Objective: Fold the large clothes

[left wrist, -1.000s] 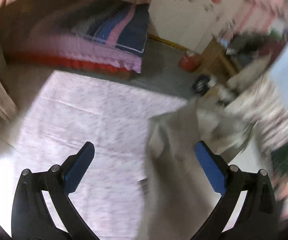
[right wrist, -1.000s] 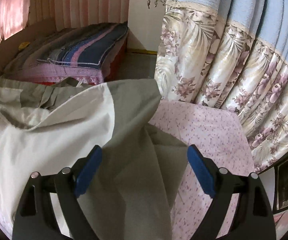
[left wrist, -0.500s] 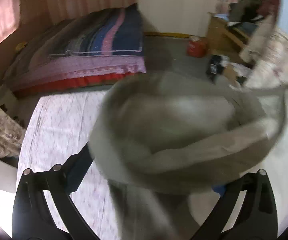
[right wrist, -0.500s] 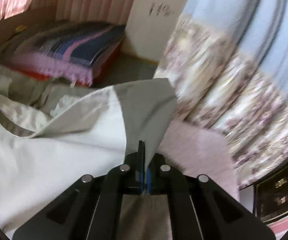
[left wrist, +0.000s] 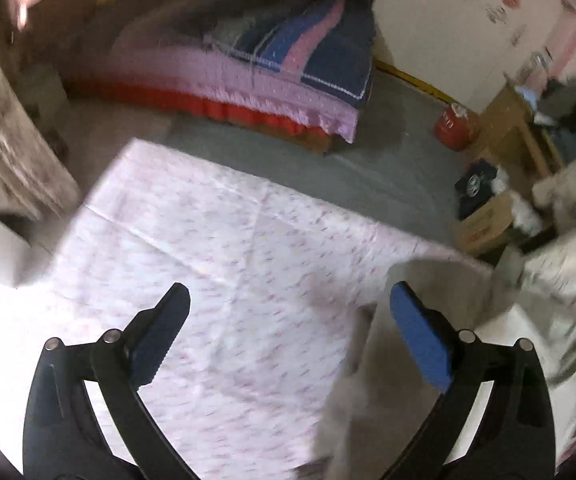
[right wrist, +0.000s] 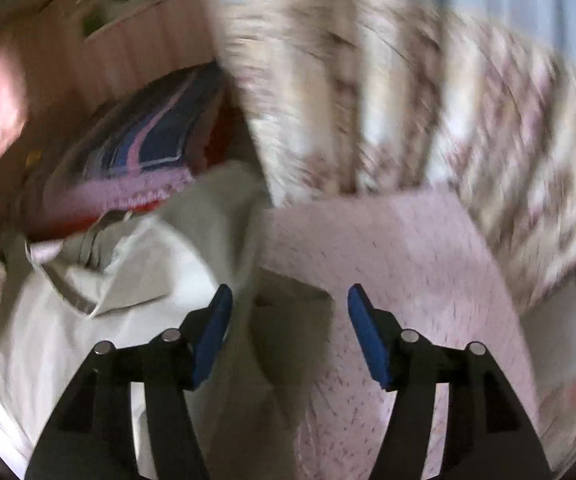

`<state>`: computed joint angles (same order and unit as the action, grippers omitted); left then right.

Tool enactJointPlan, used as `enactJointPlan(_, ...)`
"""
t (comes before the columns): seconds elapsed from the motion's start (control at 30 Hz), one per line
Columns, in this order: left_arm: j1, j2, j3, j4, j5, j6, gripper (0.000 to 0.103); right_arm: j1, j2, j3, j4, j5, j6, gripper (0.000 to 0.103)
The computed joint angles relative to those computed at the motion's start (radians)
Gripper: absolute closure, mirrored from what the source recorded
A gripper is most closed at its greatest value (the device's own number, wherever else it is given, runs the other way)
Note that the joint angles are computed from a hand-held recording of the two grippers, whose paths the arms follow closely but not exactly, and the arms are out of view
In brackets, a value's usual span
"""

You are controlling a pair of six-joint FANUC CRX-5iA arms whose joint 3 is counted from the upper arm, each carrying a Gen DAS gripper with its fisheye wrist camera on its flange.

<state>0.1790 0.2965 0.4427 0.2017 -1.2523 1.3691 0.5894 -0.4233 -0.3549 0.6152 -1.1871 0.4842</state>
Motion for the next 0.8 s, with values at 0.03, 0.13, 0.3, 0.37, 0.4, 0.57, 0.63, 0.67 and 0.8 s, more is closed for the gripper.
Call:
enactJointPlan(0.03,-0.01,-0.031,-0.031,-0.018,0.014,-0.028,0.003,0.014,0.018,0.016,0.012,0.007,0.035,0.042)
enactJointPlan(0.13,-0.054,-0.134,-0.142,-0.041,0.064,-0.191,0.003,0.061,0.122,0.115,-0.015,-0.004,0.221,0.042)
enactJointPlan(0.3,-0.212,-0.139,-0.113,-0.15,-0.017,-0.359,0.003,-0.008,0.376,0.417,-0.317,-0.195,0.527,0.043)
enactJointPlan(0.37,-0.258,-0.06,-0.02,-0.155,-0.13,-0.361,0.003,-0.04,0.462,0.497,-0.361,-0.247,0.538,0.043)
enactJointPlan(0.4,-0.288,-0.011,0.042,-0.181,-0.178,-0.329,0.003,-0.067,0.502,0.543,-0.404,-0.265,0.541,0.043)
enactJointPlan(0.57,-0.385,0.143,0.26,-0.386,-0.217,-0.128,0.003,-0.119,0.57,0.584,-0.323,-0.219,0.422,0.043)
enactJointPlan(0.63,-0.365,0.205,0.342,-0.37,-0.251,-0.073,0.003,-0.124,0.579,0.566,-0.24,-0.204,0.358,0.043)
enactJointPlan(0.67,-0.369,0.222,0.368,-0.404,-0.247,-0.04,0.003,-0.124,0.579,0.548,-0.181,-0.201,0.315,0.047)
enactJointPlan(0.8,-0.375,0.212,0.391,-0.606,-0.172,0.021,0.003,-0.103,0.524,0.442,0.061,-0.181,0.182,0.042)
